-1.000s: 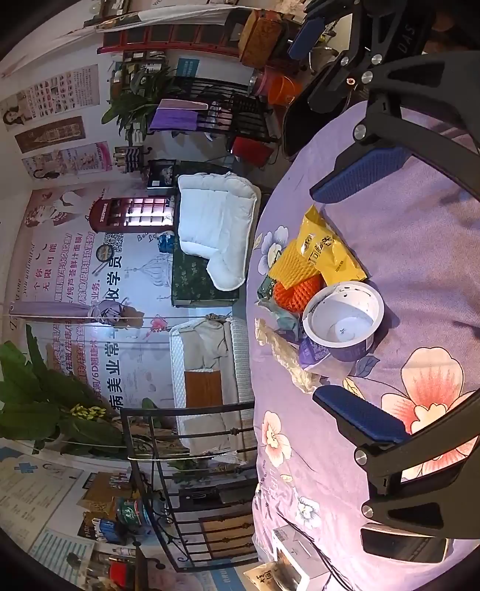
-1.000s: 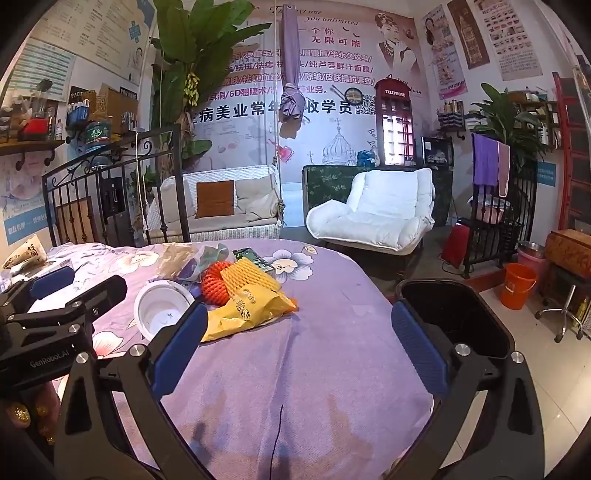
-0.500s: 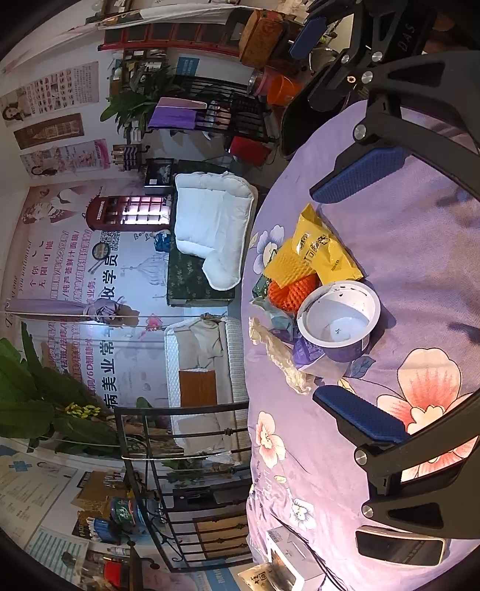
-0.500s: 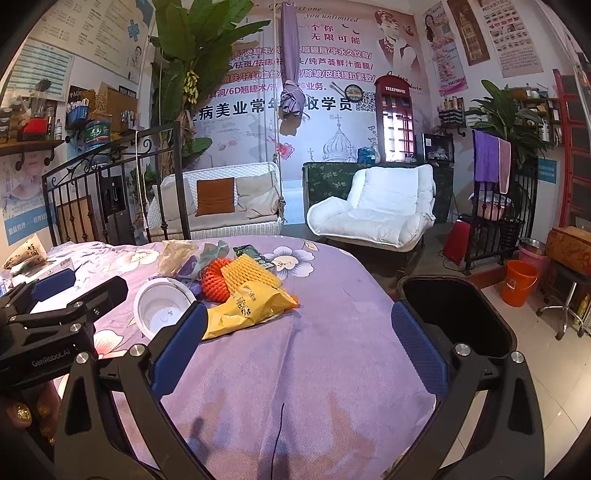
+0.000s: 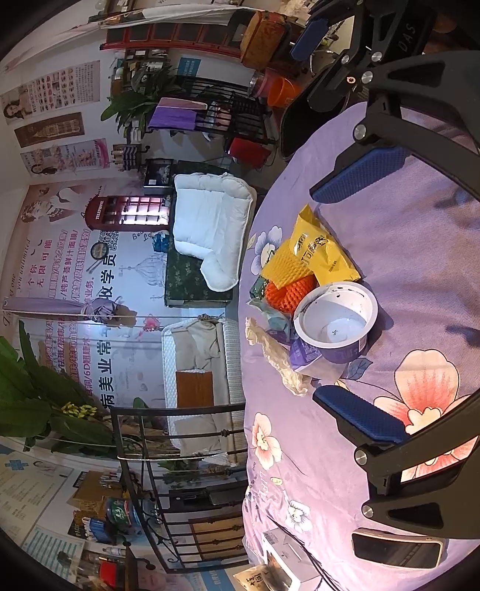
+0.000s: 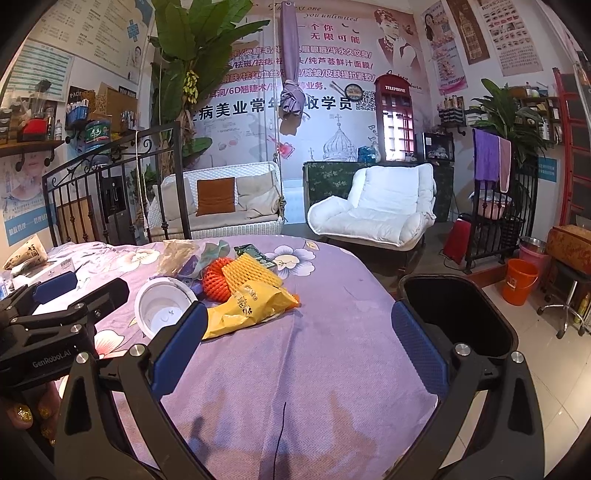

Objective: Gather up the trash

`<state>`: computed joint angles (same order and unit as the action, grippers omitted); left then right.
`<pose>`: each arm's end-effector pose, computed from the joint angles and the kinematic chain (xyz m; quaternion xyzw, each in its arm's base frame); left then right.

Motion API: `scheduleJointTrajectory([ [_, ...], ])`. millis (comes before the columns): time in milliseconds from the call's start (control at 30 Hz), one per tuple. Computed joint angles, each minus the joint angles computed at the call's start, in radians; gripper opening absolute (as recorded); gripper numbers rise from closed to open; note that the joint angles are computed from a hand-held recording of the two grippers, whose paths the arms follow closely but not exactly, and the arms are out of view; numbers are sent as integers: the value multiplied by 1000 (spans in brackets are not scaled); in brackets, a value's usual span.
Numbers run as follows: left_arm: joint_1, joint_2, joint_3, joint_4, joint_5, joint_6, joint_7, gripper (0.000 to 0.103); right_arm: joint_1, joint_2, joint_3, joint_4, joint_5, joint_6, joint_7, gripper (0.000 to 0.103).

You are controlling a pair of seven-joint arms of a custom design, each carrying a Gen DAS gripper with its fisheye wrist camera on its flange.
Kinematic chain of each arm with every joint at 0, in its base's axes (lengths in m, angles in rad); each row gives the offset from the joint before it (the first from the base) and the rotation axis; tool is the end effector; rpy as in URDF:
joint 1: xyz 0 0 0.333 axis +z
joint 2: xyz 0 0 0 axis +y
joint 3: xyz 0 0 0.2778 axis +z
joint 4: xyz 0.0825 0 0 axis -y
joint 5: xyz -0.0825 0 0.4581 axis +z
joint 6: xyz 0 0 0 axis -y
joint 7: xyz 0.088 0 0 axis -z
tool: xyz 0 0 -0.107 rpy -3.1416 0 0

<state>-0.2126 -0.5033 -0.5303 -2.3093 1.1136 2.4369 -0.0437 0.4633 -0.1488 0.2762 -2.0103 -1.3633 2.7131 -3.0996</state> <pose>0.3968 -0.3832 0.5185 -0.6152 0.5392 -0.3808 0.4310 0.4412 0.4579 0.5312 -0.6340 0.5132 -0.3339 0.4724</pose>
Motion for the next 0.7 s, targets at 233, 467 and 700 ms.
scheduleJointTrajectory([
  [233, -1, -2, 5, -1, -7, 5, 1, 98, 1, 3, 0, 3, 2, 3, 0, 98],
  [467, 1, -3, 3, -3, -12, 9, 1, 98, 0, 4, -4, 2, 11, 11, -7, 98],
  [700, 2, -6, 1, -7, -13, 12, -3, 98, 0, 5, -3, 4, 13, 11, -4, 98],
])
